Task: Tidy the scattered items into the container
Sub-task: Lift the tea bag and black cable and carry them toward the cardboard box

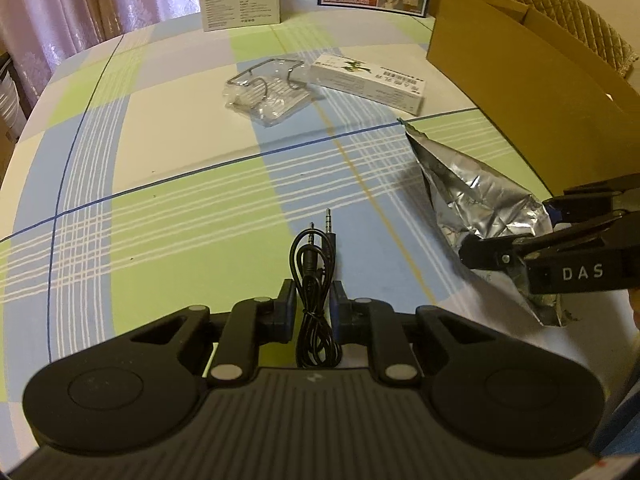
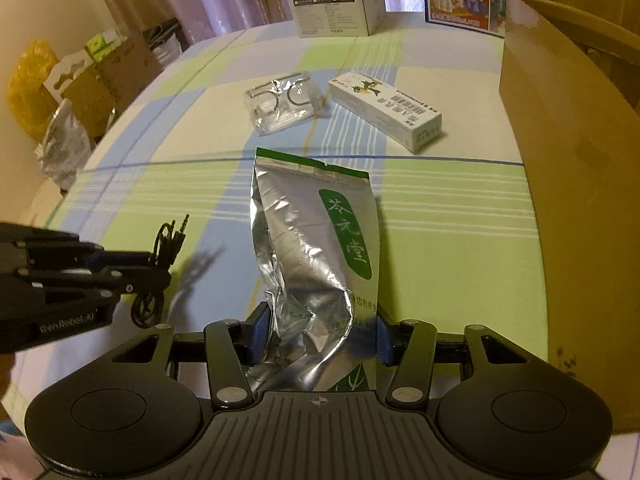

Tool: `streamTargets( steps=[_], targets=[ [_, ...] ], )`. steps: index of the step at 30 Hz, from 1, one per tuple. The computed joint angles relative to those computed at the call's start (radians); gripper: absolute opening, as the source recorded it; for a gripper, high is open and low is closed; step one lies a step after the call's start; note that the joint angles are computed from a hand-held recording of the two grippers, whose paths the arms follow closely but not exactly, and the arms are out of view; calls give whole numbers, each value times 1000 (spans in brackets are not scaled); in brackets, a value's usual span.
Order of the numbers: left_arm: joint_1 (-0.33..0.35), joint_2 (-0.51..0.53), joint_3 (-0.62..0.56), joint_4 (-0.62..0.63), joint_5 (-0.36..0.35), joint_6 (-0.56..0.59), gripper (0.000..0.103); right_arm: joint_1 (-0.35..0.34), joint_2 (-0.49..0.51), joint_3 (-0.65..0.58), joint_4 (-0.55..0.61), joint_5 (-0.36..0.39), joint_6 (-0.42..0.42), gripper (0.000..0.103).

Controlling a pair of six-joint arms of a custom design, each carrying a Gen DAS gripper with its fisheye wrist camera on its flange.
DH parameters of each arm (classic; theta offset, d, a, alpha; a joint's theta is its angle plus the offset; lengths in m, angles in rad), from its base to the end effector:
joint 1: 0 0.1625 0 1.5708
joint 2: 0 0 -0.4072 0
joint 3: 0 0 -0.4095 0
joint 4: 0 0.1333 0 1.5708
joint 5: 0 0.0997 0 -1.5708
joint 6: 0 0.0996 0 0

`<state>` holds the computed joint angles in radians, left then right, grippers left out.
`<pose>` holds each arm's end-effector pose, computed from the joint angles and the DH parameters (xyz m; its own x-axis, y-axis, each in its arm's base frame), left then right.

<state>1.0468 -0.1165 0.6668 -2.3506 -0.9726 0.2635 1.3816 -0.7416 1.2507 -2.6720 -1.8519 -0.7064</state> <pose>-0.2710 -0.8474 -0.0618 -0.6258 0.5117 -0.5887 0.6735 0.7352 -0.0768 -0.0455 -0.7997 0.2142 -0.7969 -0.2759 0.5374 -0.4749 0.8359 -0.2751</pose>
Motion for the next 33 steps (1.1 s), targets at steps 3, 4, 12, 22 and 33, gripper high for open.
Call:
streamTargets(
  steps=[3, 4, 12, 22, 33],
  targets=[
    [0, 23, -35, 28, 11, 7, 13, 0, -1, 16, -32, -12, -29, 48],
    [0, 32, -49, 40, 15, 11, 14, 0, 0, 19, -42, -14, -36, 48],
    [8, 104, -170, 56, 14, 57, 36, -2, 15, 14, -82, -14, -72, 51],
    [8, 82, -117, 40, -7, 62, 19, 0, 39, 7, -127, -24, -155, 67],
    [-3, 16, 15, -43, -24, 11, 18, 1, 54, -9, -128, -32, -152, 57]
  ],
)
